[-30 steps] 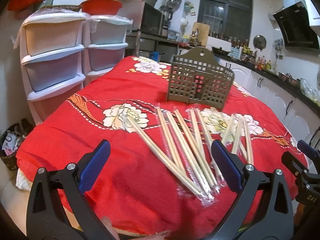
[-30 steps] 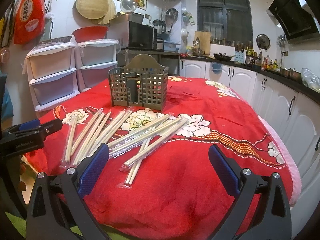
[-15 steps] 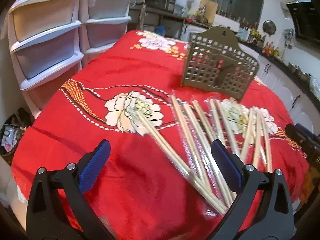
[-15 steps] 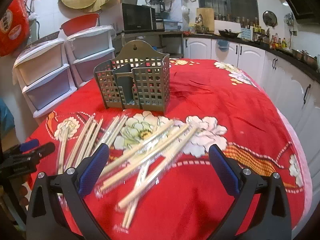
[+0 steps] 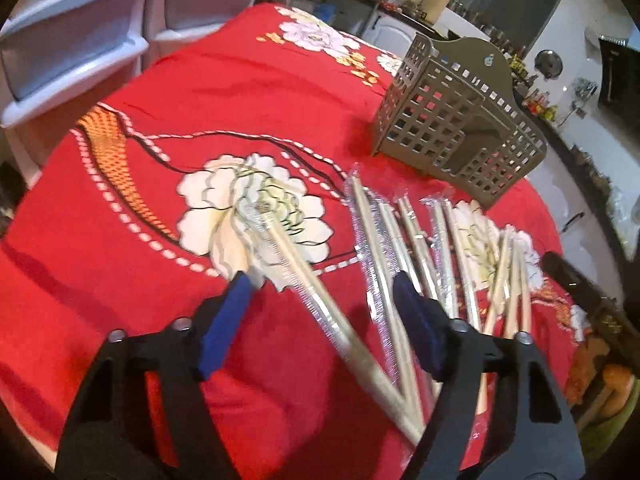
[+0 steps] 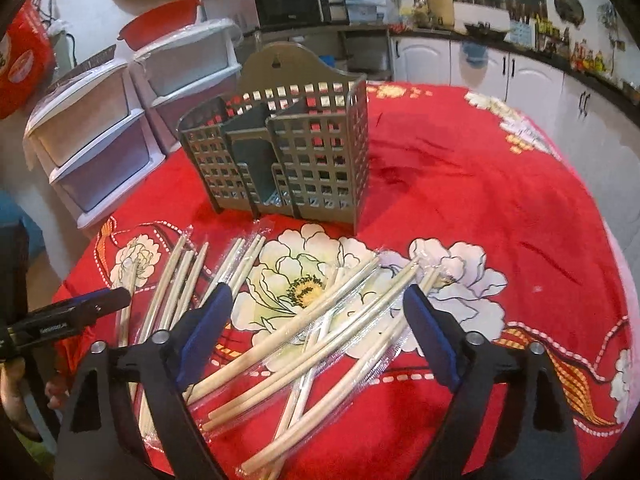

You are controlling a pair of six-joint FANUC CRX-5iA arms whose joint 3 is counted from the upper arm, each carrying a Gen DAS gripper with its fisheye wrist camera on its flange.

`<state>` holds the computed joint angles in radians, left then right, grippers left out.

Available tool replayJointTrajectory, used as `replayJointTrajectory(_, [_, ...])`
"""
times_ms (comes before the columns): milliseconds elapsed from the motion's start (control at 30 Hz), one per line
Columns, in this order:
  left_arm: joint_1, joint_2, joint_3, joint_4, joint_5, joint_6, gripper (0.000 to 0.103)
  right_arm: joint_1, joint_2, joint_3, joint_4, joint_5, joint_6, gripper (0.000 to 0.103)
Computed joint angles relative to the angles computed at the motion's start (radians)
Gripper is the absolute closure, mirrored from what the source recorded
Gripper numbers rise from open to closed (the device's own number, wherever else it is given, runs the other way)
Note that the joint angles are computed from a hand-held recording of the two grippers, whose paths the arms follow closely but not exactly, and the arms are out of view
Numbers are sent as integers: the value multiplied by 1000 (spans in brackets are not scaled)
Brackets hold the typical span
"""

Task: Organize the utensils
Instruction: 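Move the left tool to a wrapped chopstick pack while the right tool reaches another pack, then close the left tool on its chopstick pack while the right tool grasps its pack, lift both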

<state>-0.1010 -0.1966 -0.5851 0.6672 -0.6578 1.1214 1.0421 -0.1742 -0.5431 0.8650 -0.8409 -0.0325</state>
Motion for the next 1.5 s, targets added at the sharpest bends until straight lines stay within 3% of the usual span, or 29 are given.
replayJointTrajectory(167, [1, 45, 37, -5, -20, 8, 59, -42, 14, 27, -80, 39, 70, 36])
replayJointTrajectory(333, [22, 90, 85, -25, -49, 53, 82, -94, 38, 68, -181, 69, 139, 45])
replayJointTrajectory(433, [33, 114, 105, -19, -63, 51, 88, -118, 60, 95, -233, 66, 171, 48])
replayJointTrajectory(767, [35, 175, 188, -66, -95, 88, 96, -202, 127, 191, -415, 90, 289, 58])
replayJointTrajectory(833, [33, 186, 202, -75, -98, 89, 97, -212, 138, 202, -423, 90, 298, 64])
replayJointTrajectory(900, [32, 197, 215, -78, -98, 88, 97, -229, 142, 209, -443, 100, 308, 83])
replayJointTrajectory(1000, [35, 213, 234, -79, -106, 88, 99, -247, 139, 218, -475, 117, 334, 88])
replayJointTrajectory(1300, [47, 177, 234, -22, -85, 18, 101, -227, 65, 174, -411, 199, 328, 93])
replayJointTrajectory(1500, [41, 122, 234, 39, -57, -50, 102, -181, 0, 134, -251, 238, 271, 95])
